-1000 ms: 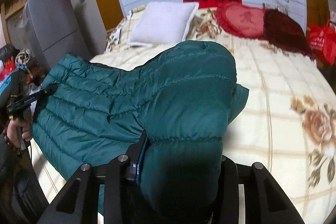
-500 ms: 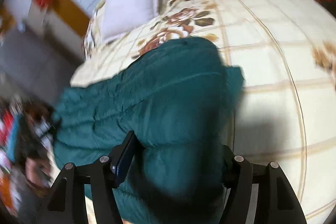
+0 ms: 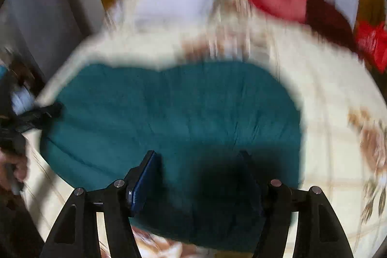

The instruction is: Fold large clothes

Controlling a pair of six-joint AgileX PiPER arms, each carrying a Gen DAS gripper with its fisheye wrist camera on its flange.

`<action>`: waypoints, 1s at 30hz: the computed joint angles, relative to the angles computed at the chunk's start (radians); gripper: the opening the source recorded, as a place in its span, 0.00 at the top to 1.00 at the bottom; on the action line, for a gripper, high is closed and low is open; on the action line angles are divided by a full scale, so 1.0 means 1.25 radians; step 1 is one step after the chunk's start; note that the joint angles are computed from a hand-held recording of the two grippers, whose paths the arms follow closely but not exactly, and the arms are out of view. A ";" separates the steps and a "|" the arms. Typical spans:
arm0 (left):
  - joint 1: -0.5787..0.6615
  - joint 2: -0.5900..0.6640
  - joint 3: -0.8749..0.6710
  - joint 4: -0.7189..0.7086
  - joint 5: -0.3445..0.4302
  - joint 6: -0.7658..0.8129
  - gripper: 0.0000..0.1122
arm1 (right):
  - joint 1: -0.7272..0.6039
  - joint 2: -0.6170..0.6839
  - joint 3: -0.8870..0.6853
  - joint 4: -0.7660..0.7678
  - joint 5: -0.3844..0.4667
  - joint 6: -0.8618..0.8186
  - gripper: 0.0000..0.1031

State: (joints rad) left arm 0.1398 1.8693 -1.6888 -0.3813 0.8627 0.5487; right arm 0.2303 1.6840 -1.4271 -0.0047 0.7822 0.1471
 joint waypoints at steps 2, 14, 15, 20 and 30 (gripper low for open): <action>0.013 -0.017 -0.019 -0.011 0.049 -0.005 0.47 | -0.003 -0.022 0.000 0.012 0.017 0.010 0.36; 0.194 -0.483 0.333 -0.128 0.189 0.145 0.18 | 0.339 -0.454 0.154 -0.365 0.243 0.481 0.24; 0.215 -0.523 0.369 -0.148 0.197 0.179 0.18 | 0.411 -0.485 0.167 -0.415 0.286 0.534 0.21; 0.265 -0.519 0.441 -0.193 0.203 0.234 0.18 | 0.507 -0.542 0.240 -0.508 0.310 0.636 0.11; 0.203 -0.586 0.613 -0.013 0.077 0.118 0.18 | 0.490 -0.562 0.406 -0.425 0.239 0.739 0.11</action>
State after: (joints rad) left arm 0.3938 1.1371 -0.9225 -0.3973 0.9586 0.6963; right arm 0.8425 0.9819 -0.9190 -0.5363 1.0812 1.0712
